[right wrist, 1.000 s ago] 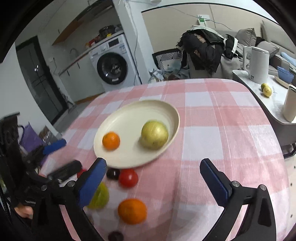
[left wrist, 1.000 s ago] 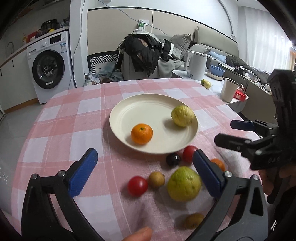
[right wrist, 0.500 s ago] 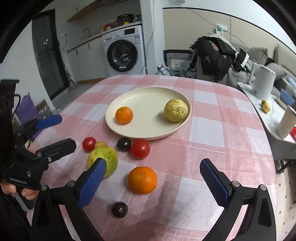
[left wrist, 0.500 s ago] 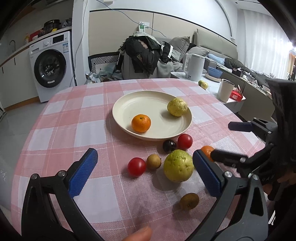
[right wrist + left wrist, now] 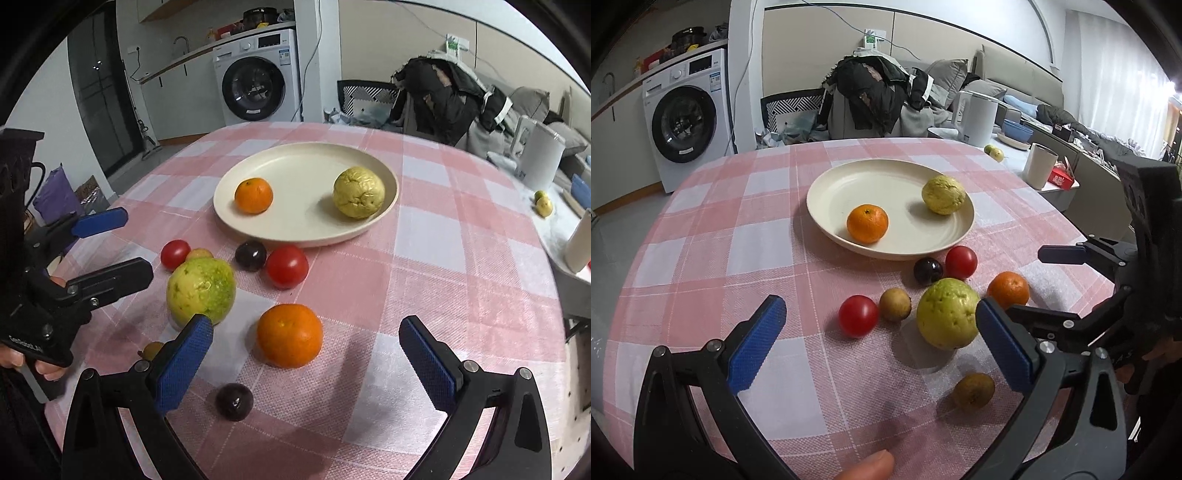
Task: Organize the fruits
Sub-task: 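Withdraw both open tools from the plate back over the loose fruit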
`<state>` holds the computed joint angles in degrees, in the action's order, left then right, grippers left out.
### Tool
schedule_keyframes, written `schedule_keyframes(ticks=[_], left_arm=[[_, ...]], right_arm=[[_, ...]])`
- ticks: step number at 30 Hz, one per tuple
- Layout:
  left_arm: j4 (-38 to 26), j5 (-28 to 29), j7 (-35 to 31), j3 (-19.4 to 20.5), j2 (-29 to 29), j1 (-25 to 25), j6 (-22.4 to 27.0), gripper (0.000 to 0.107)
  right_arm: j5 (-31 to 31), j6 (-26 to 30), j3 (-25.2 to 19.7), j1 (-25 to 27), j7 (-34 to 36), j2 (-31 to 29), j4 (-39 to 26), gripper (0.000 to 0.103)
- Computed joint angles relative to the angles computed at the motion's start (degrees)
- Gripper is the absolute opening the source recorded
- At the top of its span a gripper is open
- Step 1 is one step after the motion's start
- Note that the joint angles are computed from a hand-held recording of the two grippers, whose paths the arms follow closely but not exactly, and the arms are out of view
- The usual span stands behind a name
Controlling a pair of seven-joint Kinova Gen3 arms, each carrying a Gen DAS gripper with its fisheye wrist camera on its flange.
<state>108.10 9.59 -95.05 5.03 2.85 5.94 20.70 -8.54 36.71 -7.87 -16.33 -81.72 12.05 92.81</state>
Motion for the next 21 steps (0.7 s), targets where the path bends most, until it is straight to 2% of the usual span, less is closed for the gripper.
schedule_keyframes(ticks=[6, 15, 17, 21], left_arm=[[0.19, 0.91, -1.31, 0.32, 0.32, 0.12, -0.36, 0.102], [0.34, 0.62, -0.53, 0.39, 0.82, 0.33, -0.68, 0.102], [0.47, 1.13, -1.05, 0.48, 0.78, 0.14, -0.84, 0.102], [0.38, 0.87, -1.08, 0.35, 0.93, 0.16, -0.63, 0.102]], right_arm=[[0.55, 0.77, 0.0, -0.44, -0.51, 0.44, -0.24, 0.103], [-7.73, 3.17, -1.54, 3.4, 6.05, 1.59, -1.04, 0.102], [-11.08, 4.36, -2.16, 4.97, 8.47, 2.03, -1.36, 0.102], [-13.05, 5.01, -1.86, 5.27, 9.86, 2.3, -1.6, 0.091]])
